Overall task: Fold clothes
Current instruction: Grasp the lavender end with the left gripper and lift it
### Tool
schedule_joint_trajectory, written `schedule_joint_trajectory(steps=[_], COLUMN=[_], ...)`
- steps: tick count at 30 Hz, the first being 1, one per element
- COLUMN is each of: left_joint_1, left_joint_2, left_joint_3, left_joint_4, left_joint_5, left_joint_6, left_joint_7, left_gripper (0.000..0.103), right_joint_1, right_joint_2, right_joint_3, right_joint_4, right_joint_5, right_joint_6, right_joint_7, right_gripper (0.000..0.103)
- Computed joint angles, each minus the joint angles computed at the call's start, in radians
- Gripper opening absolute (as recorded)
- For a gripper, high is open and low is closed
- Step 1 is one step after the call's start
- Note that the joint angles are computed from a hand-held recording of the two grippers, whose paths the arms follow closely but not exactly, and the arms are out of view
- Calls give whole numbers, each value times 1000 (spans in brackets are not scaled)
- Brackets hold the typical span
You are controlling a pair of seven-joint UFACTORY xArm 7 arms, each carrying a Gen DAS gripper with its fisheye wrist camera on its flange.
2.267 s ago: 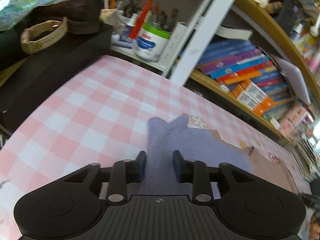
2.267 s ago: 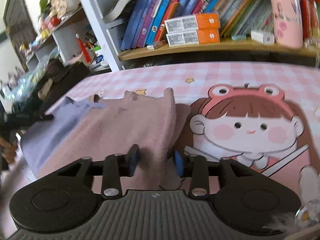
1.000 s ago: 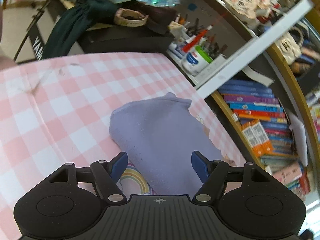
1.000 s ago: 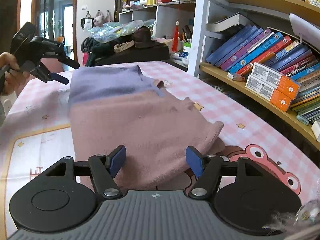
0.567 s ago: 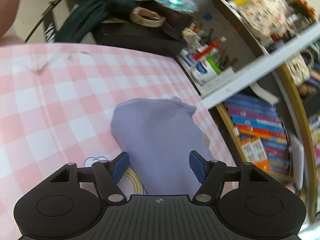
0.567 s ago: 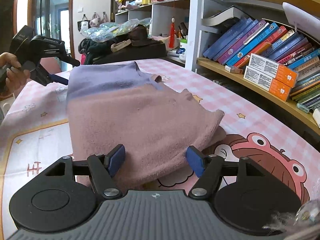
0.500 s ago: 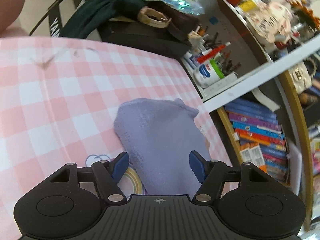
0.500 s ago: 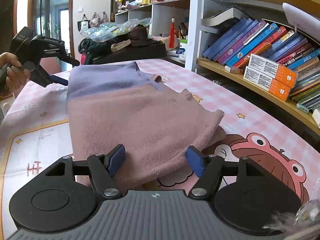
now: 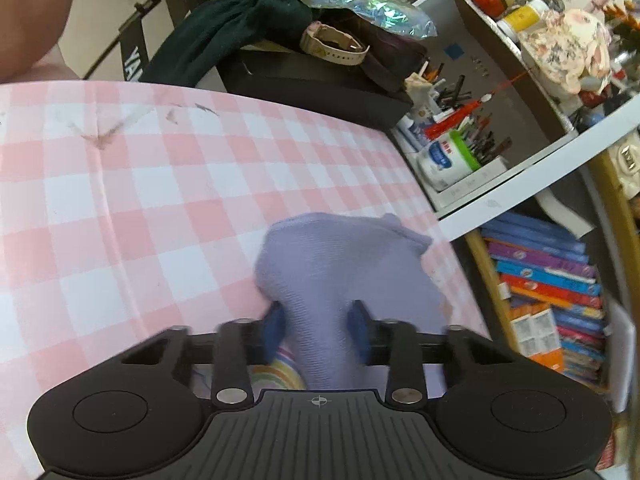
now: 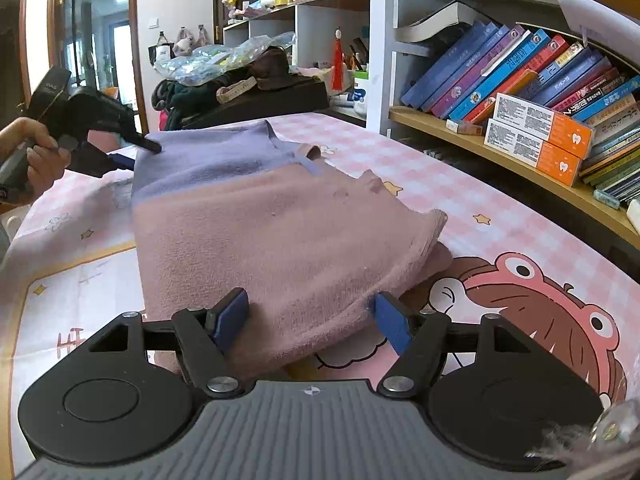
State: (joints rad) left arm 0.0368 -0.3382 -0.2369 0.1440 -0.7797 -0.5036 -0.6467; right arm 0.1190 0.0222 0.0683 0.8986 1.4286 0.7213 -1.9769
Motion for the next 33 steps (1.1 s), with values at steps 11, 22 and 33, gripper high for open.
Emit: schedule_joint_trajectory(steps=[11,22,33], left_joint_1=[30,-117,-116], left_joint_2=[17,79,157], left_joint_3=[-252,65,138], left_joint_4=[142,69,54], left_joint_5=[-337,-43,179], left_joint_6=[-86,-50,-165], left_joint_7=[646,228,6], left_gripper=[37,41,51], right_joint_1=[-4,-9,-14], right_joint_2=[2,10,12], right_joint_3=[-2,-1,0], right_joint_4=[0,9,11], right_joint_5=[-2,-12,-19], right_joint_6=[9,23,30], right_joint_7=[3,19,30], right_gripper=[68,68,68])
